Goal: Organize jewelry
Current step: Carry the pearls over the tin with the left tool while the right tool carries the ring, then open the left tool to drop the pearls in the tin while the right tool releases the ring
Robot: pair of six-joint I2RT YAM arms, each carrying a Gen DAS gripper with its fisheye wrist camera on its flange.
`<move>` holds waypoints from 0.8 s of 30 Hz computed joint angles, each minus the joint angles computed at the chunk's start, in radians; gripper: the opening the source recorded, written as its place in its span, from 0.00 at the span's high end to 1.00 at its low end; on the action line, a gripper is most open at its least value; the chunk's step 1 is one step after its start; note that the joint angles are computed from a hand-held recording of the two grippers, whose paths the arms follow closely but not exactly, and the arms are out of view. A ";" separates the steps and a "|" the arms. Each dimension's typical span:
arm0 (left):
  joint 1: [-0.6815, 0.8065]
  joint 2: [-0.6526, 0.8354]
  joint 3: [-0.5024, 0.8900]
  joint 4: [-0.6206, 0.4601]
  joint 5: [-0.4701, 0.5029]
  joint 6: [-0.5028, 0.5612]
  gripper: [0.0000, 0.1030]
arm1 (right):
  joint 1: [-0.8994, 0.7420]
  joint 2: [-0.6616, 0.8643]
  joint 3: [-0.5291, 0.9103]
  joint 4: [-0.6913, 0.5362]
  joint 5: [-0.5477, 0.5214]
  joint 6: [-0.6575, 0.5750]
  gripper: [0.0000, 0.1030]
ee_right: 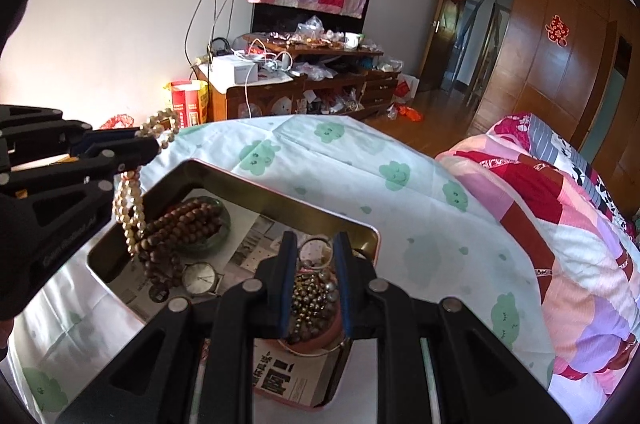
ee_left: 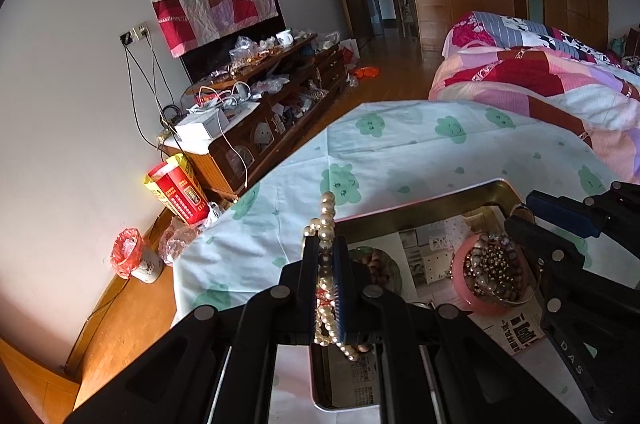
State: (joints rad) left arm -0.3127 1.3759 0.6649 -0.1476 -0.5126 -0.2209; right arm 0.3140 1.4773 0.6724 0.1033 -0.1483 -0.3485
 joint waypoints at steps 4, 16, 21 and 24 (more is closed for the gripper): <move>0.004 0.029 -0.001 0.018 0.010 0.000 0.94 | 0.007 0.034 0.006 0.010 0.008 0.002 0.80; -0.017 0.002 -0.026 0.018 -0.036 -0.032 0.20 | -0.005 0.057 -0.028 0.059 0.015 0.004 0.35; -0.030 -0.100 -0.072 -0.018 -0.074 -0.056 0.18 | -0.023 0.004 -0.071 0.059 0.025 -0.002 0.35; -0.020 -0.169 -0.111 -0.039 -0.069 -0.077 0.18 | -0.062 -0.051 -0.099 0.041 -0.005 0.007 0.35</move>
State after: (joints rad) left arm -0.3329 1.2070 0.5534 -0.1864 -0.5813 -0.2976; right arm 0.2525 1.4267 0.5733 0.1440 -0.1536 -0.3417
